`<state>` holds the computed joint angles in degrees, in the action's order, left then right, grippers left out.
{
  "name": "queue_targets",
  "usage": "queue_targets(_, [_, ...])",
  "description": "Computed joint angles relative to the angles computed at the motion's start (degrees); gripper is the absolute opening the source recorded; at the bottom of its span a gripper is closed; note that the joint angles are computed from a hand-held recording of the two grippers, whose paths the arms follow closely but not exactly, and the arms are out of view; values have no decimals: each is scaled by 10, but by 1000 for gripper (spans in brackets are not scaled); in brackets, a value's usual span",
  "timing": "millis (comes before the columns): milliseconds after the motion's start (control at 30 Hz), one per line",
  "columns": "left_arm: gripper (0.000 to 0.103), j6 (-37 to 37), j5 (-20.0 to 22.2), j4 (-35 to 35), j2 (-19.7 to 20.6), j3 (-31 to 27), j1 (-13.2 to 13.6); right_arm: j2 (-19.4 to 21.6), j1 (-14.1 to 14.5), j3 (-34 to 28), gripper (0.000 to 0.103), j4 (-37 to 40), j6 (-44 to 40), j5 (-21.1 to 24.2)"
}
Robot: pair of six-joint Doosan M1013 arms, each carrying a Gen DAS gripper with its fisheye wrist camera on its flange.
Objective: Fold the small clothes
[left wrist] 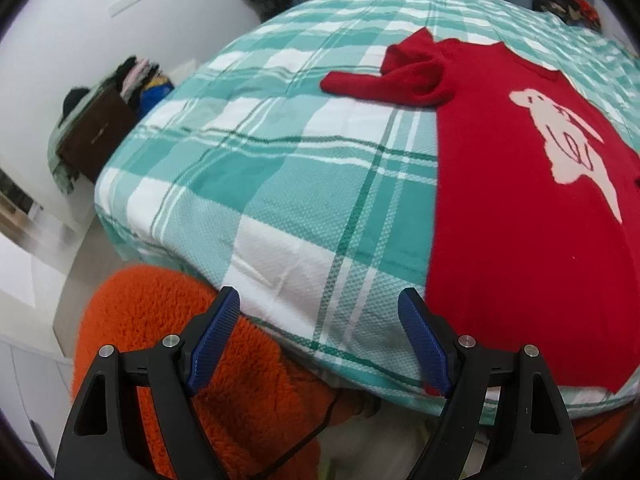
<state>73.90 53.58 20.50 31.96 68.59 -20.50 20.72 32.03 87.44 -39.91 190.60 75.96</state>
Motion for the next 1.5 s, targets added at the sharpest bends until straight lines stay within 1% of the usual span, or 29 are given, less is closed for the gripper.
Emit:
queue_targets(100, [83, 16, -3, 11, 0, 2, -7, -4, -5, 5, 58, -10, -20, -97])
queue_targets(167, [83, 19, -13, 16, -4, 8, -10, -4, -13, 16, 57, -5, -14, -171])
queue_targets(200, [83, 20, -19, 17, -7, 12, -11, 0, -18, 20, 57, 11, -10, -197])
queue_targets(267, [84, 24, -26, 15, -11, 18, -11, 5, -27, 29, 56, 53, -4, -211])
queue_targets(300, [84, 25, -26, 15, -12, 20, -11, 7, -30, 36, 47, 77, 7, -201])
queue_targets(333, [84, 25, -27, 15, -14, 21, -11, 5, -28, 44, 39, 78, 25, -193])
queue_targets(367, [84, 25, -30, 15, -15, 24, -10, -1, -22, 55, 33, 62, 55, -188])
queue_targets(433, [85, 24, -36, 20, -18, 28, -11, -12, -10, 63, 34, 46, 112, -155])
queue_targets(467, [85, 27, -39, 22, -18, 29, -12, -13, -2, 58, 43, 39, 131, -128])
queue_targets(500, [85, 32, -41, 22, -18, 29, -14, -9, 10, 41, 51, 25, 137, -71])
queue_targets(533, [85, 40, -44, 18, -18, 29, -15, -4, 21, 29, 53, 4, 142, -35])
queue_targets(567, [85, 54, -47, 10, -17, 27, -17, -2, 30, 19, 53, -14, 141, -19])
queue_targets(600, [85, 67, -50, 1, -16, 25, -19, 0, 41, 8, 53, -35, 133, -16])
queue_targets(667, [85, 103, -57, -29, -12, 17, -24, 9, 60, -17, 54, -62, 108, -23])
queue_targets(700, [85, 117, -61, -41, -10, 13, -27, 14, 65, -26, 55, -71, 96, -33])
queue_targets(833, [85, 168, -75, -81, 1, -5, -41, 50, 92, -80, 59, -83, 17, -107])
queue_targets(933, [89, 194, -83, -100, 9, -12, -50, 86, 99, -128, 59, -54, -80, -165])
queue_targets(1000, [89, 201, -77, -106, 15, -17, -53, 106, 101, -154, 59, -23, -166, -197])
queue_targets(1033, [89, 205, -67, -114, 21, -23, -53, 116, 102, -166, 59, -10, -208, -205])
queue_targets(1067, [89, 207, -59, -119, 24, -25, -53, 124, 103, -177, 59, 1, -248, -208])
queue_targets(1133, [90, 207, -47, -135, 28, -26, -49, 136, 106, -190, 59, 13, -292, -208])
queue_targets(1200, [96, 200, -51, -143, 26, -19, -46, 141, 105, -192, 59, 29, -318, -210])
queue_targets(1267, [98, 194, -57, -152, 23, -12, -42, 145, 107, -197, 59, 35, -323, -207])
queue_targets(1333, [100, 195, -57, -159, 22, -10, -40, 142, 104, -191, 59, 42, -323, -223])
queue_targets(1500, [101, 182, -68, -141, 20, -3, -44, 147, 102, -195, 59, 76, -349, -225])
